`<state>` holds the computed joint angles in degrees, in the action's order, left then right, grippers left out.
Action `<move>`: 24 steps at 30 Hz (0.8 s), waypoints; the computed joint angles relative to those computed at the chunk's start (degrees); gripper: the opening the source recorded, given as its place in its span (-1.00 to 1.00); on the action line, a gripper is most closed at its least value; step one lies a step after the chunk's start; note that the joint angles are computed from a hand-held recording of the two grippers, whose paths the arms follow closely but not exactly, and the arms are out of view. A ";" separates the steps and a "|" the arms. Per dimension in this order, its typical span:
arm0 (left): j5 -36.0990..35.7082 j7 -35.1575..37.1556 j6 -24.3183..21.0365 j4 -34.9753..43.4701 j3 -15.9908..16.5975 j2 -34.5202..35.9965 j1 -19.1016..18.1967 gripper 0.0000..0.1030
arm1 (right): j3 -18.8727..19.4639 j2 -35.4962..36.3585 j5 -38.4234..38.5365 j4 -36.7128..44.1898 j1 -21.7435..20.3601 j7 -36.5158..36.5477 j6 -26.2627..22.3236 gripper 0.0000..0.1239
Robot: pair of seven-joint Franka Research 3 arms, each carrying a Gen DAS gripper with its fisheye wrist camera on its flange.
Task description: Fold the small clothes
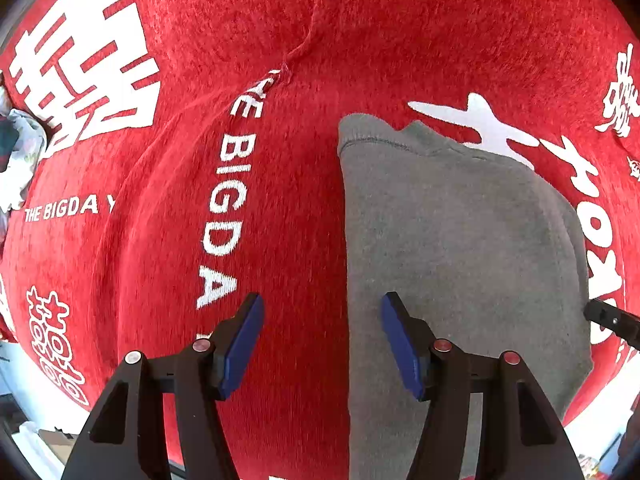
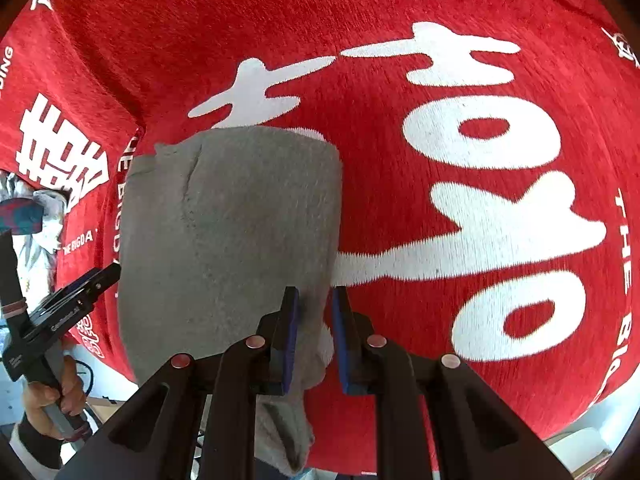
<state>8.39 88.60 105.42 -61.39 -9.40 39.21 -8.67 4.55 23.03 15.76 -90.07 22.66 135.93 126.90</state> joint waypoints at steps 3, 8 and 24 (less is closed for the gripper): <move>-0.08 0.00 -0.06 -0.26 -0.07 -0.28 0.02 0.22 | 0.22 -0.90 0.46 -0.95 0.14 0.32 0.19 -0.69; -0.34 0.22 2.55 -3.77 -0.40 -2.67 0.51 1.00 | 0.65 -3.45 2.18 -4.57 0.46 2.12 2.81 -0.13; 0.30 -0.68 0.85 -8.10 -0.34 -5.86 0.70 1.00 | 1.59 -1.36 2.16 -3.29 2.56 2.61 1.66 -0.71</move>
